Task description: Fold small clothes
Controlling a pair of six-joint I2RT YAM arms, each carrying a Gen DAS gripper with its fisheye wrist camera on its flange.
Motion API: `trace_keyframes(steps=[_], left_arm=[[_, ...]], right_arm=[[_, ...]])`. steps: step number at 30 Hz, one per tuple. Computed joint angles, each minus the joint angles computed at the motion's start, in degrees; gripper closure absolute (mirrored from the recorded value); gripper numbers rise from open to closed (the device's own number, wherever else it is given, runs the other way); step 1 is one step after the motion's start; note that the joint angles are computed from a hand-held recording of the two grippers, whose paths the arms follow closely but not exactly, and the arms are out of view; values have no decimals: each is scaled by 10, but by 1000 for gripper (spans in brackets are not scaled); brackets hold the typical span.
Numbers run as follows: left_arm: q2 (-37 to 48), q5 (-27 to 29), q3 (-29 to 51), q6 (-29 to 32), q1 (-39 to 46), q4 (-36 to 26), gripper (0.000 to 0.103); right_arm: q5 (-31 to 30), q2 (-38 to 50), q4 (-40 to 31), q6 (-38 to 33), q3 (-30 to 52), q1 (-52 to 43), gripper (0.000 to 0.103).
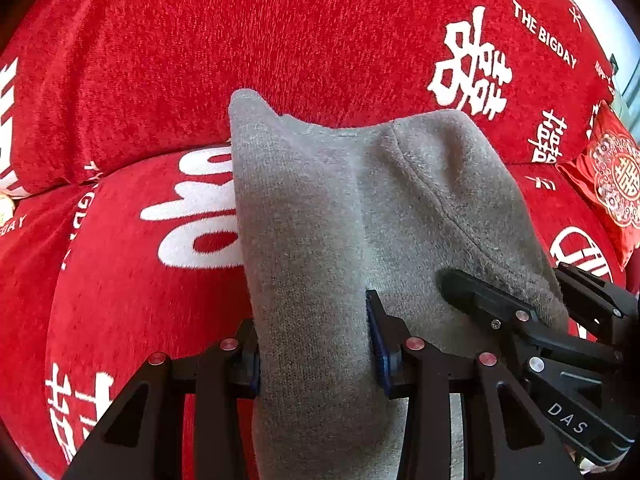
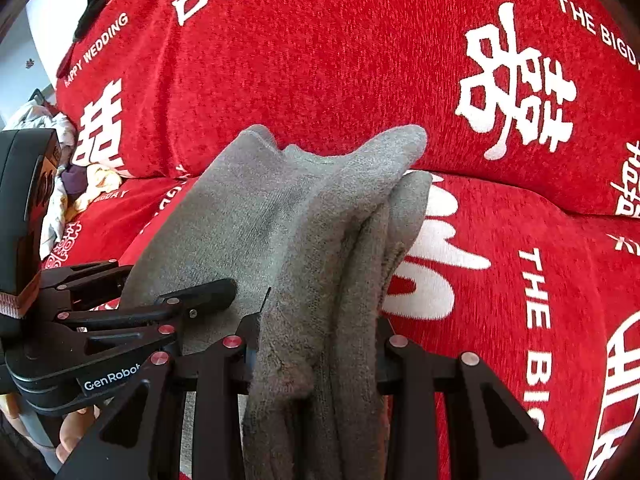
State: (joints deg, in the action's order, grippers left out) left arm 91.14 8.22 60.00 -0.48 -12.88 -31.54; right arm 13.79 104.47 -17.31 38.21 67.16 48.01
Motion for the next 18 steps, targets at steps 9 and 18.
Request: trace_keyframes(steps=[9, 18], left_arm=[[-88, -16, -84, -1, -16, 3, 61], [-175, -34, -144, 0, -30, -12, 61]], right_arm=[[33, -41, -8, 46, -46, 54, 67], [70, -71, -16, 94, -73, 110, 67]])
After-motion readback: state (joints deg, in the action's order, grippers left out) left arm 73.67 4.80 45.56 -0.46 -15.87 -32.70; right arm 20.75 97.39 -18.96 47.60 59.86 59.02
